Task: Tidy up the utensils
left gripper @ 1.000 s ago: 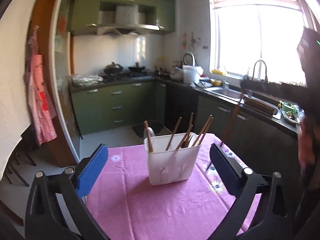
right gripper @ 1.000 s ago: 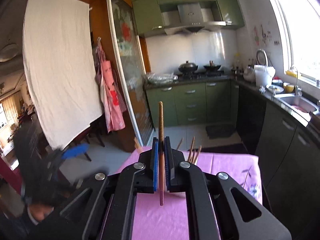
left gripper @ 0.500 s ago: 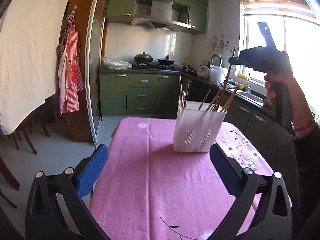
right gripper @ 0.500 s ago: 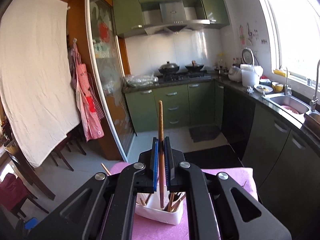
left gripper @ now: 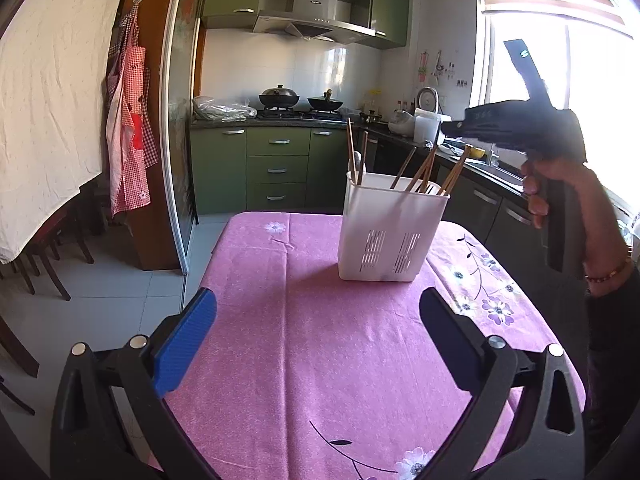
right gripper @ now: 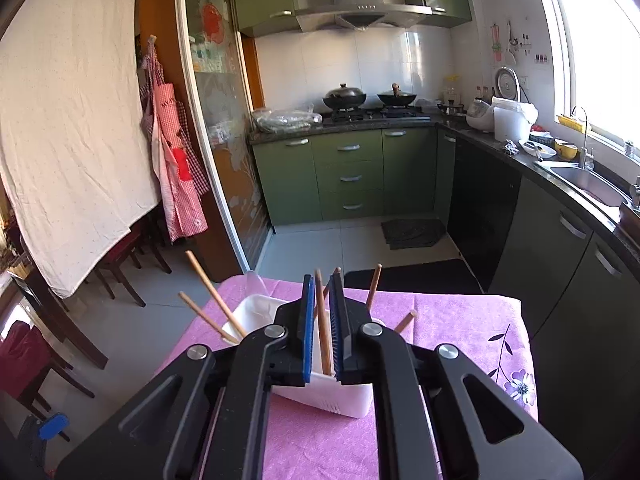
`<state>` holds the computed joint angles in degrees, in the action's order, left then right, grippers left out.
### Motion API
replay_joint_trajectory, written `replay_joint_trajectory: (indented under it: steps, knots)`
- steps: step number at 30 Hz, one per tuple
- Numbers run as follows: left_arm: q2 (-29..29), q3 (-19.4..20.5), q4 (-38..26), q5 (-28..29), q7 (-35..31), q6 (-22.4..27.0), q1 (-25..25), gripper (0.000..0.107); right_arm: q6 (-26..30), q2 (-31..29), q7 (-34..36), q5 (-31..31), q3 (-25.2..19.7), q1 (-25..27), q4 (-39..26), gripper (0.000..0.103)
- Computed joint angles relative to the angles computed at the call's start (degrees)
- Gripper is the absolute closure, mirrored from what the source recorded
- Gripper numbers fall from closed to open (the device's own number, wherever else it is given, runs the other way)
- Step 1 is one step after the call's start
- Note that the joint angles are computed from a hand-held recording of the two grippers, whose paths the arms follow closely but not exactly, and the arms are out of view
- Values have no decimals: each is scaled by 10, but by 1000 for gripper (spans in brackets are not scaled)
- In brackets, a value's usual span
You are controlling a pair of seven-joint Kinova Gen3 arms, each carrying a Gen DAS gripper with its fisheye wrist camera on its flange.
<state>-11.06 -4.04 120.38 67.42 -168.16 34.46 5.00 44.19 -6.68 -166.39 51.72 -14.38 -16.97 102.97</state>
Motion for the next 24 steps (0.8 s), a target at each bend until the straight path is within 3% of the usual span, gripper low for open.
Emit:
replay_joint_trajectory:
  steps: [2,4,7,11,13,16,19,24]
  knots:
    - [-3,0,1,-2,2,1,1,11,2,-35,-34,23,-28,8,29,88]
    - [-6,-2,4,2,-2,5,2,11,21,-72,-81,51,-81,29,60,75]
    - [-13,-5,13,6,-11,4,2,11,40,-128,-151,70,-160,68,113,66]
    - [-21,-7,23,1,-12,7,3,11,86,-202,-243,40,-266,88,192,42]
    - [-28,-11,30,4,-19,10,4,11,124,-216,-284,20,-319,85,212,24]
    - [-42,-18,41,-1,-17,14,2,11,194,-225,-328,-15,-398,70,225,9]
    - [-59,-30,49,-11,-11,23,0,11,220,-254,-344,-57,-475,100,224,5]
    - [-97,-54,64,-31,-7,36,-3,11,269,-306,-291,-133,-590,190,178,5]
